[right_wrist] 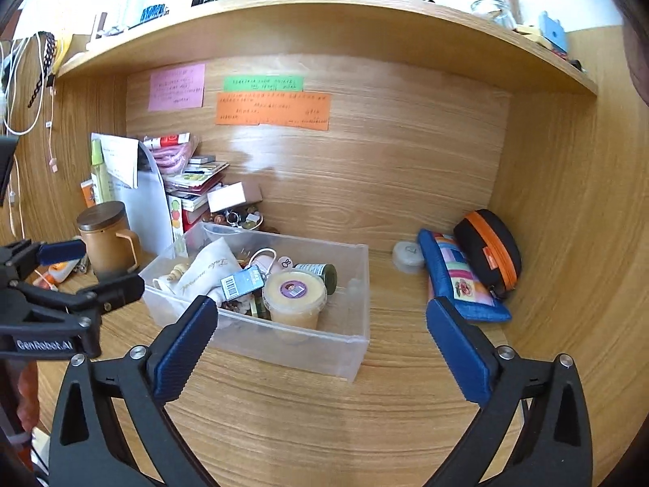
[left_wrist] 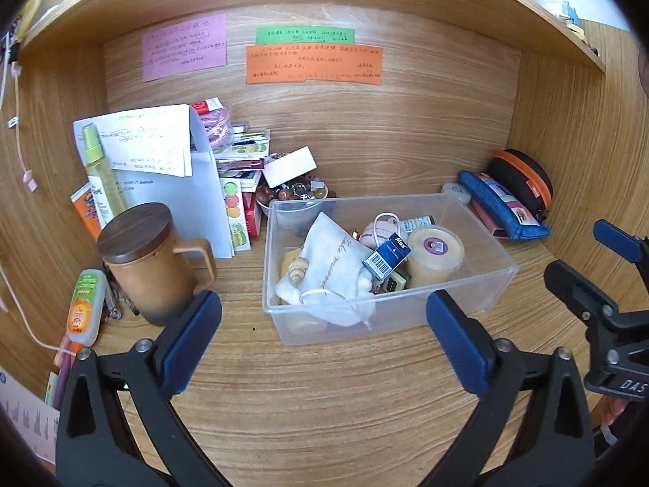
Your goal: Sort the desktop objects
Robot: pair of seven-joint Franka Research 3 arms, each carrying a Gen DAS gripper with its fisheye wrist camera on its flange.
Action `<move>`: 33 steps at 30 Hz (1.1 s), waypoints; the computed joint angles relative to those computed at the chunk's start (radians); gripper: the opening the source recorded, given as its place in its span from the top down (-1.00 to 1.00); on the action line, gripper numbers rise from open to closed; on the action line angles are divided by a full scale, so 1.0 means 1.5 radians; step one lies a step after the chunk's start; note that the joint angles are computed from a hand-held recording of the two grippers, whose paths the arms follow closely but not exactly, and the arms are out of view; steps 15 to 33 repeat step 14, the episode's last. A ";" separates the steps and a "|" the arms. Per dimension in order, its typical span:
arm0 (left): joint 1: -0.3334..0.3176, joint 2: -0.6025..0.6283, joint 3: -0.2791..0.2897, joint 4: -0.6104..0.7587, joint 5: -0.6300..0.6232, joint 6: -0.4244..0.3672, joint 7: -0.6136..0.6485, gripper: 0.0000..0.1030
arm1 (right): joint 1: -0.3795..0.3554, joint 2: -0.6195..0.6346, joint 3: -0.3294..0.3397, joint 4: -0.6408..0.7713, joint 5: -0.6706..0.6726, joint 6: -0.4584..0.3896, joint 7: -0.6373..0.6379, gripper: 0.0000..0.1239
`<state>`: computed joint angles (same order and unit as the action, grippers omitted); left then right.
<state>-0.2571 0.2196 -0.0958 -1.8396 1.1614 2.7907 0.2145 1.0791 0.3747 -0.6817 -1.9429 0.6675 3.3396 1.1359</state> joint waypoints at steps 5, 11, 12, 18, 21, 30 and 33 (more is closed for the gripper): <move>-0.010 -0.007 -0.001 -0.010 0.040 -0.020 -0.038 -0.98 | 0.012 -0.009 -0.004 -0.017 0.030 0.011 -0.012 -0.66; -0.009 -0.016 -0.006 -0.019 0.098 -0.018 -0.083 -0.99 | 0.027 0.004 -0.021 -0.017 0.056 -0.002 -0.018 -0.66; -0.009 -0.018 -0.007 -0.020 0.108 -0.019 -0.090 -0.99 | 0.030 0.008 -0.026 -0.015 0.052 -0.007 -0.011 -0.66; -0.007 -0.019 -0.010 -0.019 0.114 -0.020 -0.094 -0.99 | 0.017 0.008 -0.017 -0.014 0.034 -0.012 0.005 -0.66; -0.007 -0.019 -0.010 -0.019 0.114 -0.020 -0.094 -0.99 | 0.017 0.008 -0.017 -0.014 0.034 -0.012 0.005 -0.66; -0.007 -0.019 -0.010 -0.019 0.114 -0.020 -0.094 -0.99 | 0.017 0.008 -0.017 -0.014 0.034 -0.012 0.005 -0.66; -0.007 -0.019 -0.010 -0.019 0.114 -0.020 -0.094 -0.99 | 0.017 0.008 -0.017 -0.014 0.034 -0.012 0.005 -0.66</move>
